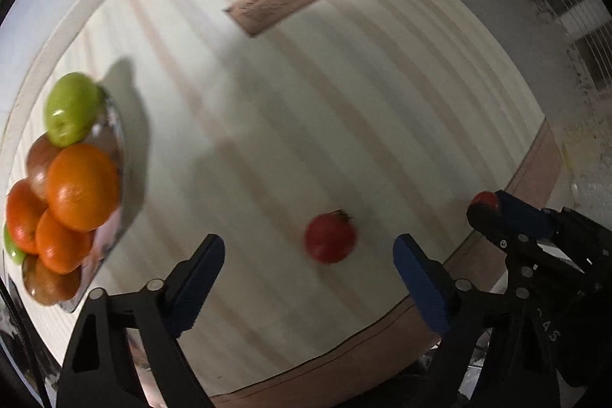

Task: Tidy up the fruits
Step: 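Grasp a cherry tomato with the right tool while the left tool grasps the other tomato, then carry both cherry tomatoes over the plate with both tools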

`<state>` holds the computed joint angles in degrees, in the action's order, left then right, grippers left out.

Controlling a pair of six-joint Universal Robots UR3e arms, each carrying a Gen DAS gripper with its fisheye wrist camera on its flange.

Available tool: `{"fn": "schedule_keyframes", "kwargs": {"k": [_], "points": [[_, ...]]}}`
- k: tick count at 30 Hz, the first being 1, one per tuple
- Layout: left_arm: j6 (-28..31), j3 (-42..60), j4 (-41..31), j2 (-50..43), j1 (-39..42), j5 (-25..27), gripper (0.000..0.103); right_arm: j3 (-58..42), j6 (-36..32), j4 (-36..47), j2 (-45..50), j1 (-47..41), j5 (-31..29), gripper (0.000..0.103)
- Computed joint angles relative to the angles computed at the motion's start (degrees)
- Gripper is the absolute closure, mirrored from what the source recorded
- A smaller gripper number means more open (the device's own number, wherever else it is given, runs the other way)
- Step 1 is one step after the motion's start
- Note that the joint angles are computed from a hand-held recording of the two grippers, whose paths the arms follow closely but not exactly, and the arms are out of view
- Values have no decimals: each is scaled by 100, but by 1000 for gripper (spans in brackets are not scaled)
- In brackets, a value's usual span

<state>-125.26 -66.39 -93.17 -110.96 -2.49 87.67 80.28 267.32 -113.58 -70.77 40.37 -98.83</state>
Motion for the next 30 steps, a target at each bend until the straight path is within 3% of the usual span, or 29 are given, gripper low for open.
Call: {"fn": "schedule_keyframes", "kwargs": {"k": [4, 7, 10, 23, 30], "points": [[-113, 54, -129, -169, -103, 16, 50, 223, 25, -48, -158, -50, 38, 75], [-150, 96, -181, -260, -150, -9, 65, 310, -33, -99, -204, -113, 56, 75], [-143, 144, -156, -315, -210, -30, 71, 309, -48, -107, -216, -123, 31, 75], [-147, 221, -293, -325, -139, -152, 73, 224, -237, -101, -183, -248, 62, 75], [-113, 1298, -1109, -673, 315, -468, 73, -295, -546, 77, 4, -347, 6, 75]]}}
